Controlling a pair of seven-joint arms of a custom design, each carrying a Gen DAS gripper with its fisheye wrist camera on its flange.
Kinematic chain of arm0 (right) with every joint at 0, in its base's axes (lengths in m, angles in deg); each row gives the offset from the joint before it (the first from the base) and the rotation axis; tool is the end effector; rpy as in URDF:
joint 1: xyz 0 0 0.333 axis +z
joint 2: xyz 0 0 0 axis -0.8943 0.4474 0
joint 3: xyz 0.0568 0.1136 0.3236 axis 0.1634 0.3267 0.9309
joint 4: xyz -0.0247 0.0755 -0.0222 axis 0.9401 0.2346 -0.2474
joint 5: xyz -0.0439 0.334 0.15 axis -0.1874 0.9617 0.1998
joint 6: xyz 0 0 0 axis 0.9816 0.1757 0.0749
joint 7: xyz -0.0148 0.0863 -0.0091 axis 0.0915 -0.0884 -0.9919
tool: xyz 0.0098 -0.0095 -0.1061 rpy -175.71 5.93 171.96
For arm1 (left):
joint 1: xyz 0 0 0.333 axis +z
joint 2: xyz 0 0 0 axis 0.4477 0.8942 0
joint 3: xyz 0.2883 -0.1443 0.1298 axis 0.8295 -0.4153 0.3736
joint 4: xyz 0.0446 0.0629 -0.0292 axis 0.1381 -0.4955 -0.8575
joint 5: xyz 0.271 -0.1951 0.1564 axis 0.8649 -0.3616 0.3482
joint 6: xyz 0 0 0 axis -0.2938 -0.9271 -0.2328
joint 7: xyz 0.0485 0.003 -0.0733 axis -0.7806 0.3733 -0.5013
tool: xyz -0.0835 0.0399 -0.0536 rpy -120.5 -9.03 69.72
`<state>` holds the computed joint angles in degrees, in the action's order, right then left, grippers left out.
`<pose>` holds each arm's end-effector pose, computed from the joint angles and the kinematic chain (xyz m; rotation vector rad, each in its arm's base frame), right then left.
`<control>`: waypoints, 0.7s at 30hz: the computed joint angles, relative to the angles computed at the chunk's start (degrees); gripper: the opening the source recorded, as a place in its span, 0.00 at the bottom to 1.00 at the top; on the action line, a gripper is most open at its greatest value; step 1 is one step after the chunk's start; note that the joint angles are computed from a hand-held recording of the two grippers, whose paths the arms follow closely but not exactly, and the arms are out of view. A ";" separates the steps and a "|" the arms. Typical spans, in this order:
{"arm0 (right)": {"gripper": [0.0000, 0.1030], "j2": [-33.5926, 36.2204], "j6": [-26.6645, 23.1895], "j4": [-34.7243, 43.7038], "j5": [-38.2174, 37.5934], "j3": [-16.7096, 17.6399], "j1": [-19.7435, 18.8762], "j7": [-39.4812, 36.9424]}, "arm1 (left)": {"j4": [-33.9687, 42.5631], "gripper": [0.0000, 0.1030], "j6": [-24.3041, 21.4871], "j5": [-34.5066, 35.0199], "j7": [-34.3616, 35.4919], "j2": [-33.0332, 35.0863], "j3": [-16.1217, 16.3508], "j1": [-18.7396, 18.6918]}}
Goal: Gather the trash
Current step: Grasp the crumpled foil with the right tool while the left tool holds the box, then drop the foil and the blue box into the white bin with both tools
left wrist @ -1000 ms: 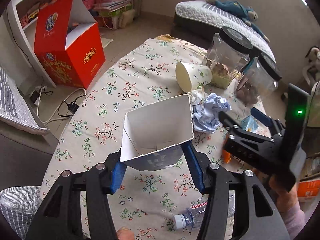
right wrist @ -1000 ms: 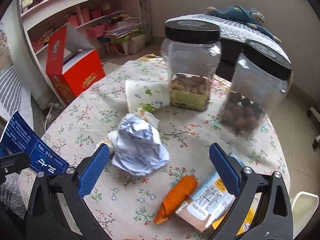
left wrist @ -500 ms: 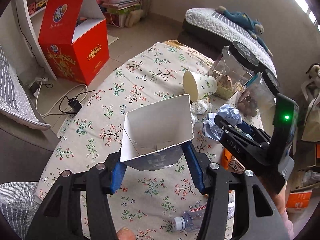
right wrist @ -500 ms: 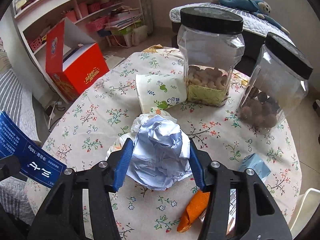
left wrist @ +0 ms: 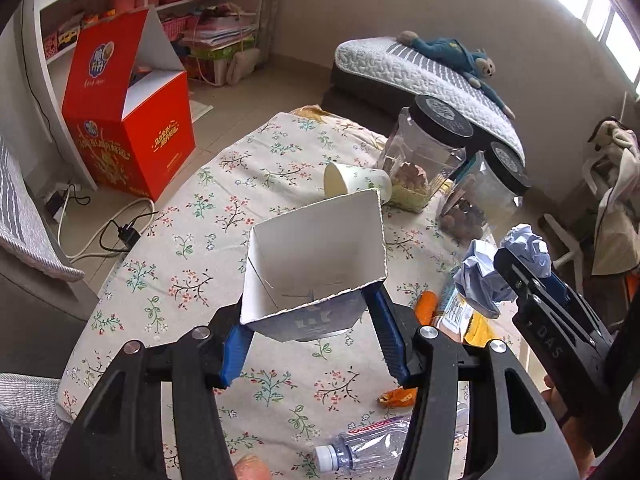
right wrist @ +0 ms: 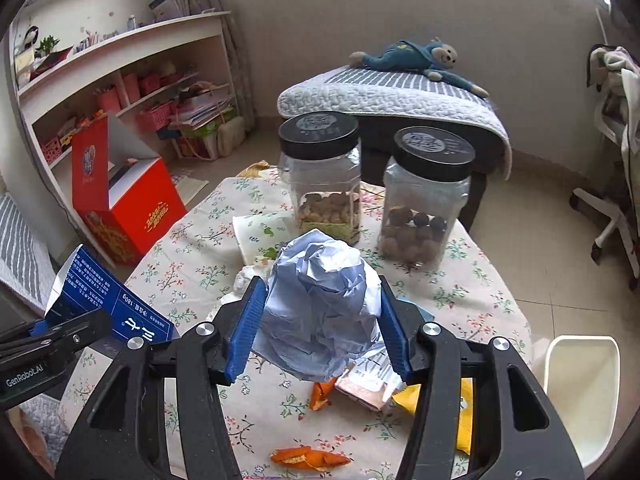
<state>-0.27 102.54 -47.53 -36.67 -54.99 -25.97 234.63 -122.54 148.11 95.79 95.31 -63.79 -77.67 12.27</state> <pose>0.5477 0.3453 0.4146 -1.8088 1.5499 -0.5754 0.4929 -0.2537 0.4388 -2.1713 1.5778 -0.6940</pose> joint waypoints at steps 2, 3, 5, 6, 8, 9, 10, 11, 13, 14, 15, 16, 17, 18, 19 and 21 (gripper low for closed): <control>0.50 -0.82 0.85 -1.07 -7.18 -5.47 3.87 9.04 | 1.33 0.53 -1.32 5.25 -4.06 0.59 -0.02 -1.24; 0.50 -1.22 1.09 -1.51 -11.08 -7.34 5.01 13.74 | 1.94 0.53 -2.21 7.91 -6.26 0.80 -0.05 -1.87; 0.50 -1.93 0.64 -2.19 -15.32 -8.37 5.22 18.83 | 3.16 0.53 -3.78 13.62 -11.16 1.22 -0.16 -3.06; 0.50 -2.42 0.36 -2.51 -16.58 -8.21 4.87 19.95 | 3.64 0.53 -4.57 16.08 -13.25 1.36 -0.28 -3.55; 0.50 -3.24 -0.68 -2.56 -21.09 -8.50 4.95 23.83 | 4.90 0.53 -6.53 20.24 -16.46 1.87 -0.71 -4.50; 0.50 -3.71 -1.28 -2.66 -23.50 -8.59 4.94 25.96 | 5.59 0.53 -7.76 22.00 -17.73 2.21 -0.99 -5.03; 0.50 -4.20 -1.62 -2.92 -24.70 -8.25 4.52 26.95 | 6.34 0.53 -9.07 23.32 -18.51 2.63 -1.28 -5.55; 0.50 -4.55 -1.63 -3.19 -25.48 -7.79 3.90 27.61 | 7.07 0.53 -10.30 24.26 -18.95 3.06 -1.55 -6.04; 0.50 -5.39 -2.42 -3.83 -27.47 -6.88 3.02 29.34 | 8.33 0.53 -11.76 25.61 -19.66 3.90 -1.88 -6.85; 0.50 -5.93 -3.09 -4.23 -28.75 -6.47 2.65 30.29 | 8.95 0.53 -11.91 25.74 -19.62 4.38 -1.99 -7.12; 0.51 -6.40 -3.56 -4.58 -29.56 -5.96 2.13 30.76 | 9.49 0.53 -11.79 25.63 -19.46 4.81 -2.01 -7.31; 0.51 -6.82 -3.83 -4.90 -30.20 -5.44 1.53 31.18 | 10.05 0.53 -11.66 25.53 -19.39 5.28 -2.00 -7.56; 0.51 -7.36 -4.04 -5.31 -30.90 -4.93 0.90 31.70 | 10.59 0.53 -11.71 25.48 -19.34 5.72 -1.99 -7.90; 0.51 -7.93 -4.26 -5.80 -31.55 -4.41 0.26 32.11 | 11.17 0.53 -11.87 25.54 -19.34 6.17 -1.96 -8.30; 0.51 -8.55 -4.59 -6.32 -32.36 -3.90 -0.33 32.71 | 11.75 0.53 -11.96 25.66 -19.34 6.61 -1.90 -8.70; 0.51 -10.05 -5.27 -7.63 -34.86 -3.01 -1.58 34.83 | 12.89 0.53 -12.21 25.95 -19.33 7.39 -1.80 -9.59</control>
<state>-10.32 97.28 -55.16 -71.53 -58.00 -27.55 269.46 -109.66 135.90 121.74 75.98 -56.41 -79.47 2.68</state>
